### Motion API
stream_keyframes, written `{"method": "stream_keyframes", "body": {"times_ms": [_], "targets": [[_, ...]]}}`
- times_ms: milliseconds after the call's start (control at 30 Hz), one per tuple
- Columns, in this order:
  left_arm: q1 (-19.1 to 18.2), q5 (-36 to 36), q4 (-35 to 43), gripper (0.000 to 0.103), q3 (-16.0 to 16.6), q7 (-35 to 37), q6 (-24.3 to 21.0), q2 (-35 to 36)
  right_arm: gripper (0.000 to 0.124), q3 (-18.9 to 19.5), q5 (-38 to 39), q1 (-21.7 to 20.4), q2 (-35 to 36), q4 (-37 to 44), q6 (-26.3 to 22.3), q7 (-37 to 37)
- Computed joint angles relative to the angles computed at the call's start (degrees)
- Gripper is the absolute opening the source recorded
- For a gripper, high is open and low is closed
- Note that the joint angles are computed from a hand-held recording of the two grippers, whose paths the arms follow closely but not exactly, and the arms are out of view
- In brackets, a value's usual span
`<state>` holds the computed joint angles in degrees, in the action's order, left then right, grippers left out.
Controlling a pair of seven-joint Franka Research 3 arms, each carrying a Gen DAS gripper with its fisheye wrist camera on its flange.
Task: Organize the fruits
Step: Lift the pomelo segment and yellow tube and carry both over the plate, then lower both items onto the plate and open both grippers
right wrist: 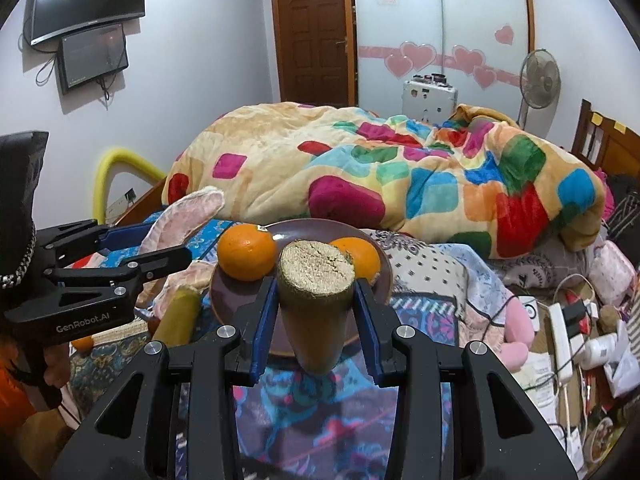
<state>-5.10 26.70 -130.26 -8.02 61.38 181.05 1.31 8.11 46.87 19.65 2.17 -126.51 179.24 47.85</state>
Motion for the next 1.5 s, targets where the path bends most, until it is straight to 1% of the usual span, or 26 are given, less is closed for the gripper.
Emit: {"method": "stream_keyframes", "body": {"times_ms": [67,133,200,267,367,400,500,567,600,700,800,833,900,1000,1033,1100,1133,1167,1200,1233,1267,1300,1333,1367,1433,1500], "targets": [[0.2,-0.7,1.2,0.049,0.0,0.7,-0.1,1.3,0.035,-0.2,-1.9,0.2,1.3,1.2,0.3,0.9],[0.9,-4.1,2.0,0.049,-0.9,3.5,-0.4,2.2,0.035,0.2,-3.1,-0.1,2.5,2.5,0.1,1.4],[2.3,-9.5,3.0,0.049,-2.8,8.2,-1.2,3.3,0.035,0.3,-5.3,-0.2,4.2,3.7,0.7,2.6],[2.5,-12.0,3.9,0.049,-3.3,10.8,-1.9,4.1,0.035,1.6,-5.4,-1.2,5.7,5.0,1.3,2.7],[0.1,-7.6,4.8,0.049,-0.1,7.4,-1.7,4.7,0.035,3.7,-4.2,-3.3,8.0,7.2,1.1,2.5],[-0.1,-7.0,5.0,0.049,0.2,6.9,-1.5,4.9,0.036,4.7,-3.2,-4.3,8.8,8.1,0.7,2.1],[1.1,-9.3,5.8,0.049,-1.4,9.1,-2.1,5.9,0.038,5.6,-2.1,-5.8,9.9,9.9,-2.0,1.5],[1.6,-10.8,6.4,0.049,-2.4,10.5,-2.7,6.6,0.044,5.0,-2.7,-5.3,10.0,9.7,-1.7,2.5],[1.8,-11.7,6.7,0.049,-2.9,11.2,-3.0,6.9,0.044,5.5,-2.0,-5.7,9.7,9.3,-1.0,1.7],[2.2,-14.1,7.5,0.049,-4.2,13.4,-4.0,7.7,0.046,4.4,-3.9,-4.8,8.8,7.7,0.6,3.0],[-0.6,-11.2,8.6,0.049,-1.8,10.8,-4.8,8.6,0.062,-0.4,-11.4,-0.9,7.8,5.2,3.0,9.4],[-2.1,-8.9,9.2,0.049,-0.3,8.9,-5.2,9.0,0.067,-1.0,-13.2,-0.5,7.4,4.4,3.7,10.9],[-3.7,-5.9,10.3,0.049,1.2,6.1,-6.1,9.8,0.069,1.1,-13.8,-2.8,6.7,3.1,4.5,10.7],[-5.6,-1.1,11.1,0.049,3.5,1.4,-6.3,10.3,0.07,1.5,-15.4,-3.6,6.2,2.3,4.1,12.0],[-5.9,0.2,11.4,0.05,3.8,0.1,-6.2,10.3,0.071,2.4,-15.1,-4.6,6.1,2.2,3.8,11.6],[-5.4,1.0,11.3,0.051,3.2,-0.7,-6.1,10.1,0.074,3.3,-14.3,-5.6,6.3,2.1,3.7,11.1],[-3.8,-1.1,11.1,0.056,1.4,1.4,-5.9,9.9,0.076,2.7,-14.9,-5.0,6.3,1.8,4.1,11.8],[-2.6,-4.1,10.8,0.057,-0.4,4.2,-6.1,9.7,0.079,0.5,-16.9,-3.1,6.3,1.4,4.6,13.9],[-2.7,-3.1,10.7,0.057,-0.1,3.1,-6.1,9.6,0.08,-3.3,-20.0,0.2,6.3,0.9,5.1,17.0],[-3.9,-1.2,10.3,0.057,1.3,1.3,-5.7,9.2,0.082,-5.1,-22.3,1.5,6.2,0.6,5.2,19.5],[-4.1,-0.4,9.8,0.057,1.5,0.8,-5.4,8.8,0.084,-5.0,-23.0,1.1,6.2,0.6,4.7,20.3],[-4.0,-0.1,9.3,0.057,1.4,0.7,-5.1,8.3,0.085,-2.8,-19.6,-0.6,6.1,0.8,3.9,17.5],[-4.0,0.3,8.6,0.057,1.6,0.1,-4.8,7.7,0.085,0.8,-19.3,-4.2,6.0,0.8,3.5,17.4],[-3.9,0.5,8.0,0.057,1.5,-0.2,-4.6,7.1,0.085,2.5,-17.7,-5.7,5.9,0.9,2.9,16.2],[-2.7,-1.3,6.4,0.057,0.3,1.2,-4.2,5.7,0.087,2.9,-16.5,-5.9,5.2,0.3,2.8,15.6],[-2.5,-1.2,4.8,0.057,0.3,0.9,-3.6,4.3,0.09,0.6,-18.7,-3.8,4.4,-0.8,3.7,17.7]]}}
